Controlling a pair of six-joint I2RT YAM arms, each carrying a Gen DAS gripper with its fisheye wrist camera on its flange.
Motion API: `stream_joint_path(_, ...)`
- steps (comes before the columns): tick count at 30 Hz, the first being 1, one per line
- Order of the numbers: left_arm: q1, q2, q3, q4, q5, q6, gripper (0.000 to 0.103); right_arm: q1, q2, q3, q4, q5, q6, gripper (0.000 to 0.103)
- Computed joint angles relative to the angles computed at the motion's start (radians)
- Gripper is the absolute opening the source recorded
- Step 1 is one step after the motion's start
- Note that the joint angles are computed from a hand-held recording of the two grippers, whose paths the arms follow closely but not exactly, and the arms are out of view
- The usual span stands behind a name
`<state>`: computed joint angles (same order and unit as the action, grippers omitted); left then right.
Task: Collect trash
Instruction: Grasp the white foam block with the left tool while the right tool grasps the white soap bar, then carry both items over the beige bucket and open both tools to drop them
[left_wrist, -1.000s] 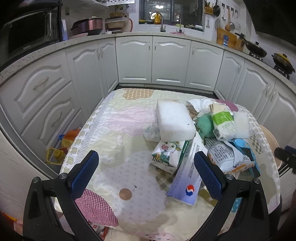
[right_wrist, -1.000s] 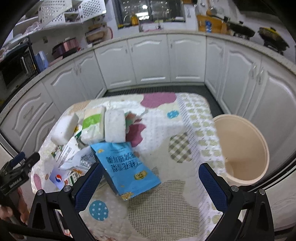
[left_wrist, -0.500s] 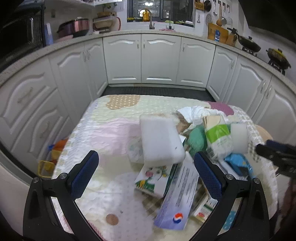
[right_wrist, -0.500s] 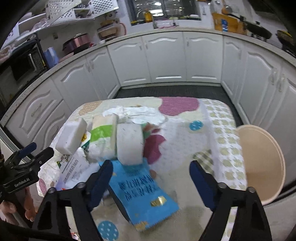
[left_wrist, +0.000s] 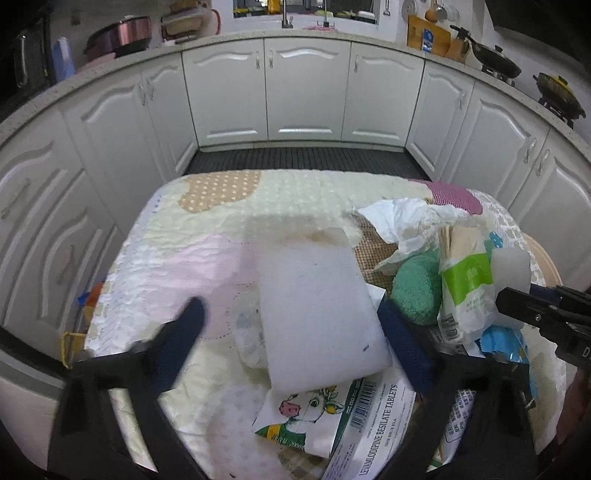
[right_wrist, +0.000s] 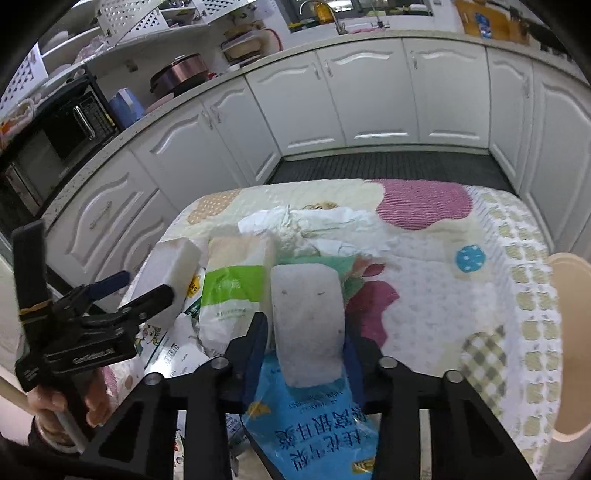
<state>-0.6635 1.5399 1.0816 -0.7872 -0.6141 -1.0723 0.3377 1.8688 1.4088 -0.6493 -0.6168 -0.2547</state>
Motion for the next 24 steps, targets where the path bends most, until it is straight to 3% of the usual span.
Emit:
stream_joint_path(3, 0.016, -0.048, -0.044, 0.061, 0.045, 0.021, 0.058, -0.010, -0.013, -0.021, 0.017, -0.031, 0.004, 0.028)
stream_joint_path(15, -0.132, -0.108, 0.080, -0.116, -0.090, -0.073, 0.057, -0.096, -0.174, -0.118, 0.036, -0.094, -0.021, 0.027)
stream_joint_path(20, -0.199, 0.000, 0.226, -0.152, -0.120, -0.067, 0.057, -0.161, -0.223, -0.148, 0.024, -0.074, -0.069, 0.027)
stream_joint_path(24, -0.230, 0.122, 0.360, -0.119, -0.104, -0.015, 0.057, -0.239, -0.221, -0.143, 0.002, -0.071, -0.112, 0.027)
